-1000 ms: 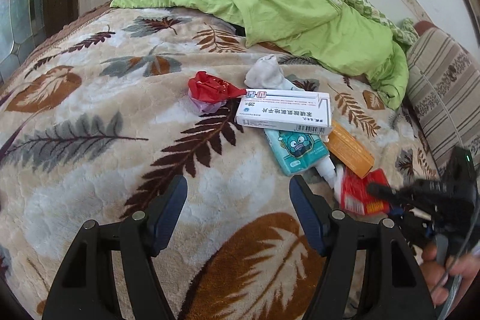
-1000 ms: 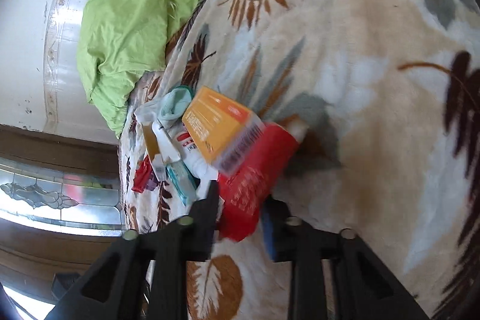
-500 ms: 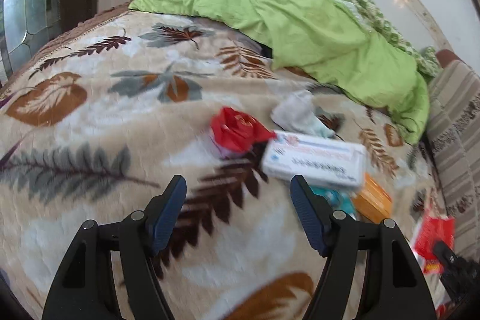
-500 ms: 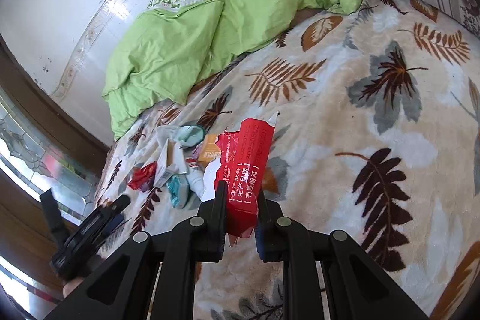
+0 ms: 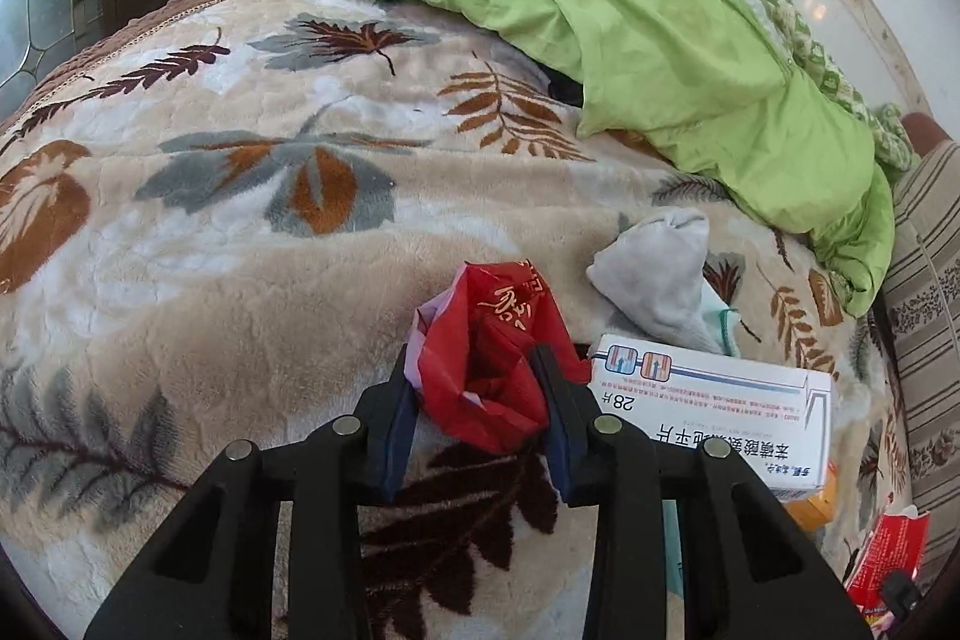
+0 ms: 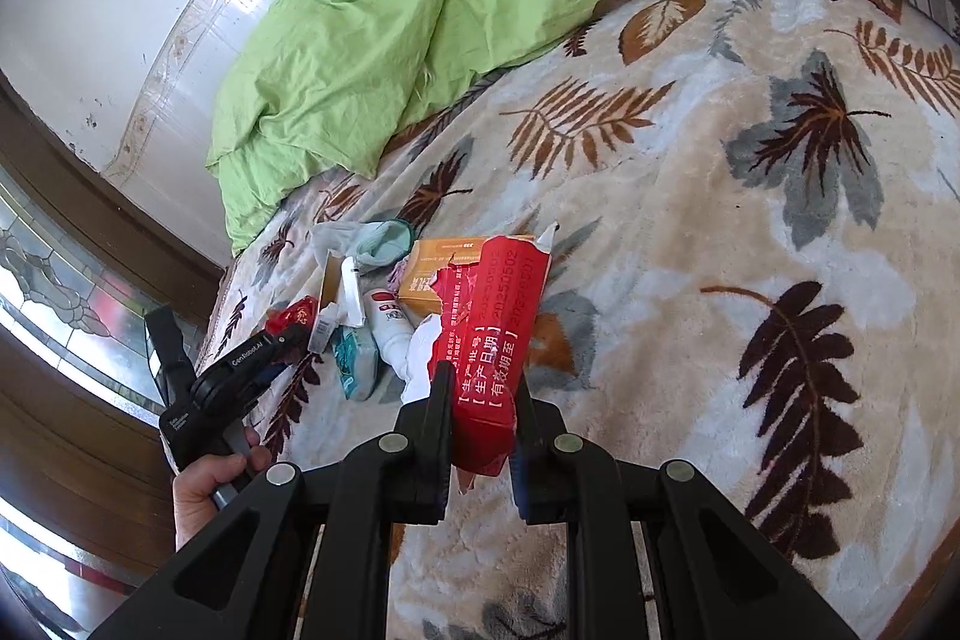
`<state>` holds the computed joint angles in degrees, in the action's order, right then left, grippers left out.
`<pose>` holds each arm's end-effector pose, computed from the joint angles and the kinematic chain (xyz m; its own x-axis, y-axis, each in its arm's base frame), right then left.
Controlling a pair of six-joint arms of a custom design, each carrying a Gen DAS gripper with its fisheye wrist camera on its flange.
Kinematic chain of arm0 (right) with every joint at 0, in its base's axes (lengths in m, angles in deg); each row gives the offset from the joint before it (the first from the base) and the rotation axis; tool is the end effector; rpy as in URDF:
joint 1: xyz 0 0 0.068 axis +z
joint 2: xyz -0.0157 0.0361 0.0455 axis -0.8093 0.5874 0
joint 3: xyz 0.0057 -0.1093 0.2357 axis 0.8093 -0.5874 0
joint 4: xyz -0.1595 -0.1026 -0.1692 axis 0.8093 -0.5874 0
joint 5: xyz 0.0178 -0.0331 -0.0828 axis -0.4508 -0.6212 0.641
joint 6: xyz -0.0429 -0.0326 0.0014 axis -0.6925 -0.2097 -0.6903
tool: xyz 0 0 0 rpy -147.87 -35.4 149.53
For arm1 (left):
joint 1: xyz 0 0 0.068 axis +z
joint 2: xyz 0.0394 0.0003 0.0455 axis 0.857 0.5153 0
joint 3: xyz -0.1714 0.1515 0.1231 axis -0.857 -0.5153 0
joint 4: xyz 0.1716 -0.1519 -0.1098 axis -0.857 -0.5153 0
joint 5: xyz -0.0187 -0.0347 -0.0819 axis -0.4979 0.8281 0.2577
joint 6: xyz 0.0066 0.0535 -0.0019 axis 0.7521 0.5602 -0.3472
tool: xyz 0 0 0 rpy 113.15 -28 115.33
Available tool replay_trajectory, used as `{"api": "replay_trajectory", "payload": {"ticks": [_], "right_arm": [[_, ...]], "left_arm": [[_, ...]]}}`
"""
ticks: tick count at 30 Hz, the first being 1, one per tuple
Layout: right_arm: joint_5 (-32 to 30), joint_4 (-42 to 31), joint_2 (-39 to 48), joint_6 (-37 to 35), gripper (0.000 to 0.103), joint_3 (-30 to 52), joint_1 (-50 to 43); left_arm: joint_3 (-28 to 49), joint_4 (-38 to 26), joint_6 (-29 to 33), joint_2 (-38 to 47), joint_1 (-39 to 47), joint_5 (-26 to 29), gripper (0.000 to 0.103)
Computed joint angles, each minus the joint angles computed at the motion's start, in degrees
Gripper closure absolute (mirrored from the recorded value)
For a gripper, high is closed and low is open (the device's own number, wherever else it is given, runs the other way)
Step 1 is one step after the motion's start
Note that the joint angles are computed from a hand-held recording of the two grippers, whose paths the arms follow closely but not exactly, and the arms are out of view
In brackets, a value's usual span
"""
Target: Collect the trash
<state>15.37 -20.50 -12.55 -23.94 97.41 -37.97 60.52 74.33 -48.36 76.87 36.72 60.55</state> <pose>0.1789 0.0584 0.1461 -0.7373 0.4523 -0.5018 0.0959 0.8054 0.5850 0.3201 -0.1254 0.1072 -0.7180 -0.3080 -0.6242 -0.1473 0.9437 -0.2962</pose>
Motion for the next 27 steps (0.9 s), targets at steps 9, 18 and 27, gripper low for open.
{"api": "replay_trajectory", "payload": {"ticks": [9, 18, 27], "right_arm": [[2.8, -0.8, -0.9, -1.0, 0.087, 0.3, 2.4], [9.3, -9.2, -13.9, -1.2, 0.087, -1.3, 10.5], [24.0, -29.7, -36.8, 3.8, 0.087, -3.3, 31.1]], "left_arm": [[-10.2, -1.2, -0.9, -14.1, -6.5, -9.0, 0.068], [-17.5, -15.2, -8.0, -35.0, -23.7, -20.3, 0.068], [-20.4, -34.2, -26.6, -43.5, -48.1, -32.0, 0.068]]}}
